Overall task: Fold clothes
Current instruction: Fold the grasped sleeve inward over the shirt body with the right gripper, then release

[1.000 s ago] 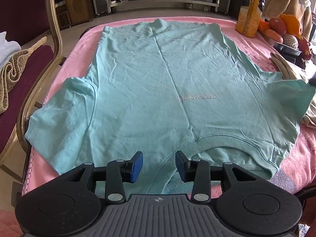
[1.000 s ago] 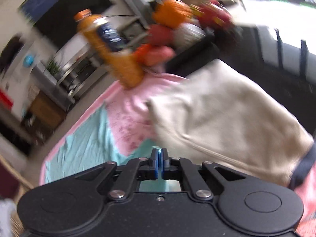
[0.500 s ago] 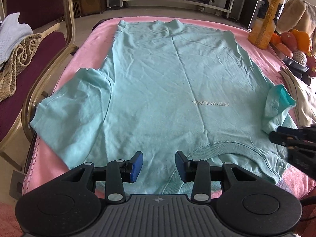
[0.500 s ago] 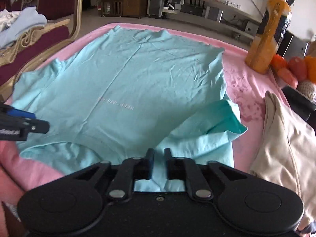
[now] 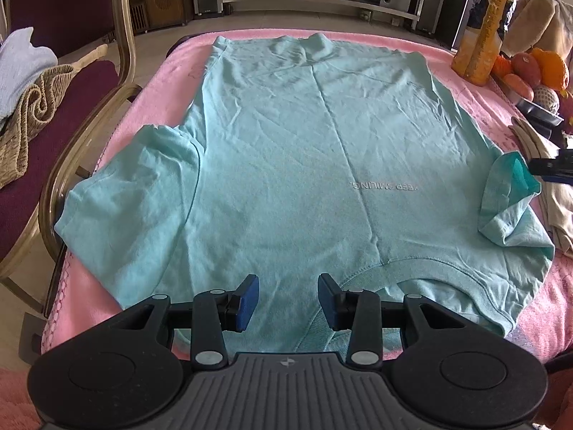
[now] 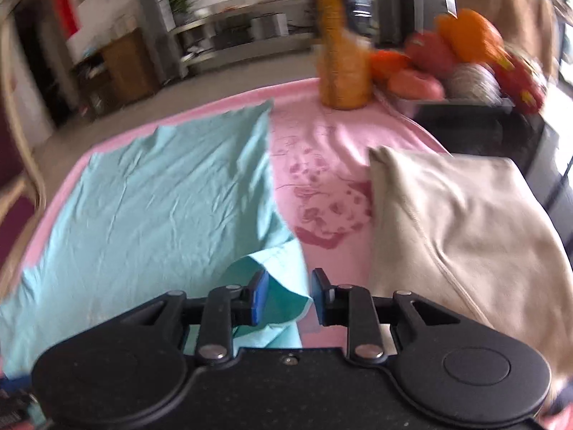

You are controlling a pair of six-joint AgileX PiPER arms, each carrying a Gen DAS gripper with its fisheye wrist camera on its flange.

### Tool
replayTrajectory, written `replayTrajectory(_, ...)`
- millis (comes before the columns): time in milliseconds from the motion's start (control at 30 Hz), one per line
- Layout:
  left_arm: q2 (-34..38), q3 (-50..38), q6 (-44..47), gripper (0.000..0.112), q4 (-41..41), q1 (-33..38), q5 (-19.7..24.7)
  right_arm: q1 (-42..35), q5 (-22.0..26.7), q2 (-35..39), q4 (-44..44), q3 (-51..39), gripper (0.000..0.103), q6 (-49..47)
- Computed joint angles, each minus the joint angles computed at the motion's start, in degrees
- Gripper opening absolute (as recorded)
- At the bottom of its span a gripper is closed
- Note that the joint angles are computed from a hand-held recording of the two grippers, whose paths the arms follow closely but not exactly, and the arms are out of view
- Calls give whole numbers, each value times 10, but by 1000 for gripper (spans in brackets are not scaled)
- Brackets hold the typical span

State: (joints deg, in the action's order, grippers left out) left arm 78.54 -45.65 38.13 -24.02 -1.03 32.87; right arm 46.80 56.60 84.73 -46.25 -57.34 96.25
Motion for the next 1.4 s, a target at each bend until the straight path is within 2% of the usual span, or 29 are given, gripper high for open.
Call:
replayTrajectory(167, 10, -4, -6, 39, 5, -3, -1, 25, 76, 96, -30, -65, 28, -102)
replayTrajectory(200, 12, -5, -6, 39, 4, -3, 0, 28, 86, 109, -39, -73, 24, -110)
replayTrajectory(233, 14, -6, -5, 39, 2, -3, 1, 30, 92, 118, -44, -81, 9, -118)
replayTrajectory(267, 16, -8, -4, 39, 1, -3, 2, 32, 100, 128, -50, -89, 3, -123)
replayTrajectory(300, 18, -10, -2, 39, -1, -2, 3, 35, 105, 137, -63, -95, 3, -121)
replayTrajectory(400, 24, -14, 4, 39, -8, 0, 7, 26, 85, 139, -85, -111, 3, -114)
replayTrajectory(500, 30, -17, 9, 39, -11, 0, 8, 6, 61, 162, -70, -156, 3, -142)
replayTrajectory(567, 31, -17, 11, 39, -11, -1, 5, -24, 40, 192, -23, -199, 12, -176)
replayTrajectory(667, 32, -17, 9, 40, -9, -3, 3, -64, -4, 218, 47, -228, 17, -205)
replayTrajectory(733, 32, -18, 7, 40, -9, -3, 4, -76, -13, 213, 70, -227, 22, -205)
replayTrajectory(767, 32, -18, 9, 40, -10, -2, 5, -78, -24, 195, 76, -214, 33, -197)
replayTrajectory(800, 32, -18, 10, 40, -12, -1, 6, -80, -42, 167, 80, -190, 39, -184)
replayTrajectory(867, 32, -19, 9, 40, -12, -1, 9, -75, -58, 107, 82, -147, 63, -157)
replayTrajectory(933, 30, -19, 4, 40, -8, -3, 8, -56, -49, 46, 77, -111, 65, -129)
replayTrajectory(1033, 28, -19, -4, 40, -4, -3, 10, -5, -2, -21, 66, -74, 66, -69)
replayTrajectory(1100, 25, -19, -10, 40, -3, 0, 15, 38, 14, -54, 40, -40, 66, -4)
replayTrajectory(1133, 24, -19, -14, 40, -1, 1, 16, 63, 16, -64, 20, -19, 59, 37)
replayTrajectory(1167, 23, -18, -23, 40, 6, 1, 14, 79, 9, -66, 8, -4, 40, 57)
replayTrajectory(1233, 21, -16, -42, 40, 22, -1, 9, 101, -18, -52, -6, 14, 28, 62)
replayTrajectory(1333, 14, -6, -54, 40, 39, -3, -3, 115, -46, 10, -3, -1, 28, 5)
replayTrajectory(1400, 12, -4, -61, 41, 47, -6, -10, 122, -28, 56, -3, -35, 29, -61)
